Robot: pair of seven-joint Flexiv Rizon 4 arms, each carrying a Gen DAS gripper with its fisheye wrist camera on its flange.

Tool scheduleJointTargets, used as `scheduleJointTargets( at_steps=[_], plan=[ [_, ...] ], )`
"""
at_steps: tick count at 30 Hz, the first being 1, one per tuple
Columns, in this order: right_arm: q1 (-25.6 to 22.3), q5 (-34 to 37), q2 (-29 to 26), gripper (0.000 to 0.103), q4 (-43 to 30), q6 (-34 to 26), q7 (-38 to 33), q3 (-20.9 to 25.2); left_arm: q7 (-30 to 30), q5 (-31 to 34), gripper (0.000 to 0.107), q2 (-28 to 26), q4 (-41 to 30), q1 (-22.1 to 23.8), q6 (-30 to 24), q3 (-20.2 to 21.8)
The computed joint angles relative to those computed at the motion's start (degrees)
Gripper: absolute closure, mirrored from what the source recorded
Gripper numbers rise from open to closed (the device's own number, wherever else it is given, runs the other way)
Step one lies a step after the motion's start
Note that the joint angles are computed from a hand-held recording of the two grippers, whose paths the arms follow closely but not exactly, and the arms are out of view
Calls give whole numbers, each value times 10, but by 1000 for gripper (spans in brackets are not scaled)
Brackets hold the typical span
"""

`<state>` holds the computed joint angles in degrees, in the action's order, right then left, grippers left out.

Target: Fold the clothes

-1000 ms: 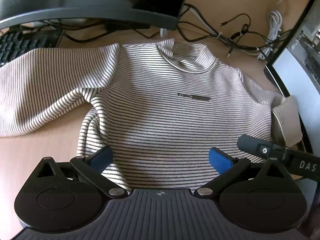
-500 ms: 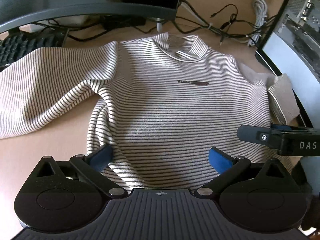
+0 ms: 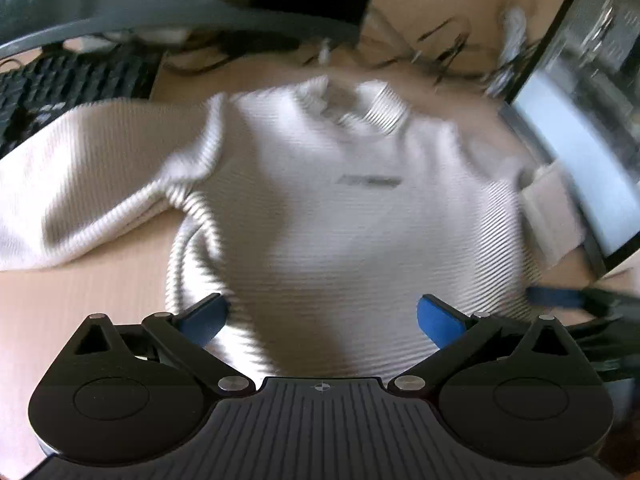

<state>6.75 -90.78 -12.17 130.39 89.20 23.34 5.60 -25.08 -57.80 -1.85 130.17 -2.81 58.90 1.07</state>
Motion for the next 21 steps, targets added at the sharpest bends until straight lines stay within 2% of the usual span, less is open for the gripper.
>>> scheduleJointTargets(
  at_steps=[3,7,8,11,13,14,17,21],
  plan=[
    [11,65,46,0,27,-64,-34,5,27,-43,4,4,-11,-2,-42,-3],
    [35,125,108,0,44,-207,-149,20,-9,-35,4,-10,-18,-3,-86,-5],
    [39,133,117,0,45,-240,-181,25,-30,-23,4,-17,-20,-3,-90,-6],
    [48,121,129,0,45,-315,-259,33,-26,-62,4,-18,-1,-14,-59,-15],
    [49,86,128,2,43,-339,-290,31,-24,-79,4,-18,2,-18,-52,-17],
    [48,70,125,8,41,-346,-307,29,-24,-87,4,-18,2,-19,-51,-17],
    [47,31,108,16,32,-352,-363,22,-19,-107,4,-19,5,-22,-47,-18],
    [50,73,84,16,19,-315,-413,20,-7,-115,4,-16,11,-29,-30,-19]
  ],
)
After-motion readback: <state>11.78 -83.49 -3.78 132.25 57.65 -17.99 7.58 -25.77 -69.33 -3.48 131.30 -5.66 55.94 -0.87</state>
